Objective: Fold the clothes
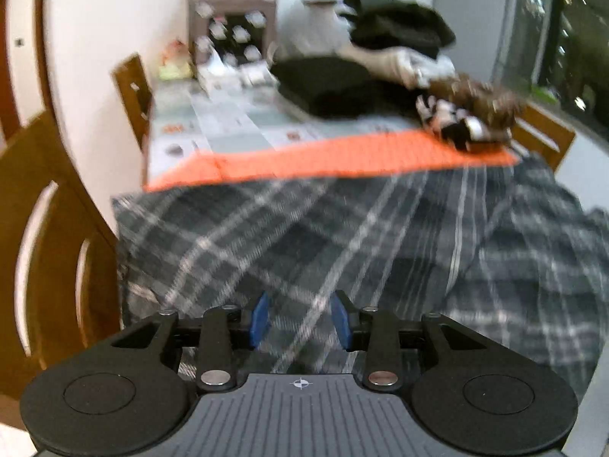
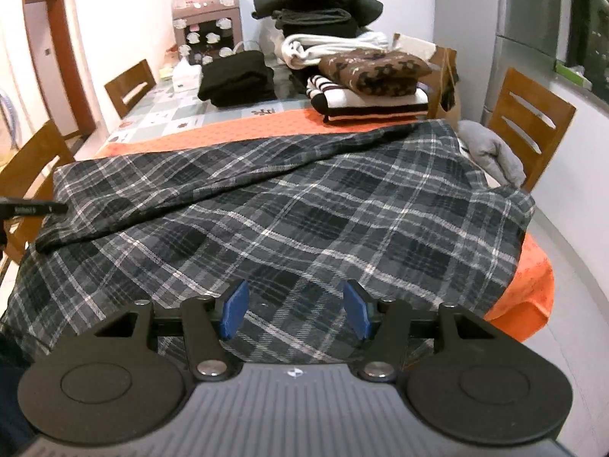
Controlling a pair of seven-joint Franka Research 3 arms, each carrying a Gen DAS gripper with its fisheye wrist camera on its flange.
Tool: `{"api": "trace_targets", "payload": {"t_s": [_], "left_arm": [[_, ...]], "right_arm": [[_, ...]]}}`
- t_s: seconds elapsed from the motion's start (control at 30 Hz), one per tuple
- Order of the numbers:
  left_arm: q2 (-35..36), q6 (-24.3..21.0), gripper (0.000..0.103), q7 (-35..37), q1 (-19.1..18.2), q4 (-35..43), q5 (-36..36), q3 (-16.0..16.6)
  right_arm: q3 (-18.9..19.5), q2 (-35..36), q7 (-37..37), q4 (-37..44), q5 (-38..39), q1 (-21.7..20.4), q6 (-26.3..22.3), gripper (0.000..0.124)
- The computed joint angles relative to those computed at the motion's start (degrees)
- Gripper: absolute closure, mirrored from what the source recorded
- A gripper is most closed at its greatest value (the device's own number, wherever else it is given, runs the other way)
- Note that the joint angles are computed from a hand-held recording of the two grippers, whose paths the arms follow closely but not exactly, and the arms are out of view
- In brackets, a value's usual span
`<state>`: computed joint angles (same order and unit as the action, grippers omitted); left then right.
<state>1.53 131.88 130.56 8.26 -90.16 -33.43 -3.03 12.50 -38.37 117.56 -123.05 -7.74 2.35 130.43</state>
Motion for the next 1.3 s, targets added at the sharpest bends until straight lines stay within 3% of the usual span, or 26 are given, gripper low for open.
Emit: {"api": "trace_targets", "payload": {"t_s": [0.2,0.3,0.4,0.6,0.83,1.07,1.3], "left_arm": [[-7.28,10.23,0.058,-8.92,-2.64,-7.51,3.29,-0.34],[-12.71,15.69,0.056,-17.05,-4.51,-13.55,8.4,-1.07],[-18.22,18.97,0.056,-27.43,-4.55,-19.13,15.87,-3.38],[-29.37,20.64,0.056,-45.44,-2.83,-28.47,27.22,-8.86],[-38.72,13.34,0.055,-60.96,-2.45,-32.58,35.27,-13.02],[-43.01,4.66,0.055,-68.6,-4.94,-32.37,42.05,-14.24],[-44.76,-3.2,0.054,-72.53,-8.78,-30.78,48.4,-14.18]], "right_arm": [[-8.9,-5.17,-12.82,-6.78,6.13,3.69,5.23,0.062],[-14.45,-7.12,-22.12,-9.37,11.06,5.75,6.05,0.062],[-20.3,-8.42,-32.11,-10.78,15.62,8.03,4.25,0.063],[-29.59,-8.65,-48.48,-11.36,22.79,9.62,-0.83,0.063],[-34.06,-5.47,-55.97,-12.98,29.4,6.12,-5.68,0.063],[-34.12,-3.03,-62.42,-19.31,40.81,4.68,-0.18,0.063],[-33.61,0.78,-72.51,-21.98,54.29,6.97,3.29,0.062]]}}
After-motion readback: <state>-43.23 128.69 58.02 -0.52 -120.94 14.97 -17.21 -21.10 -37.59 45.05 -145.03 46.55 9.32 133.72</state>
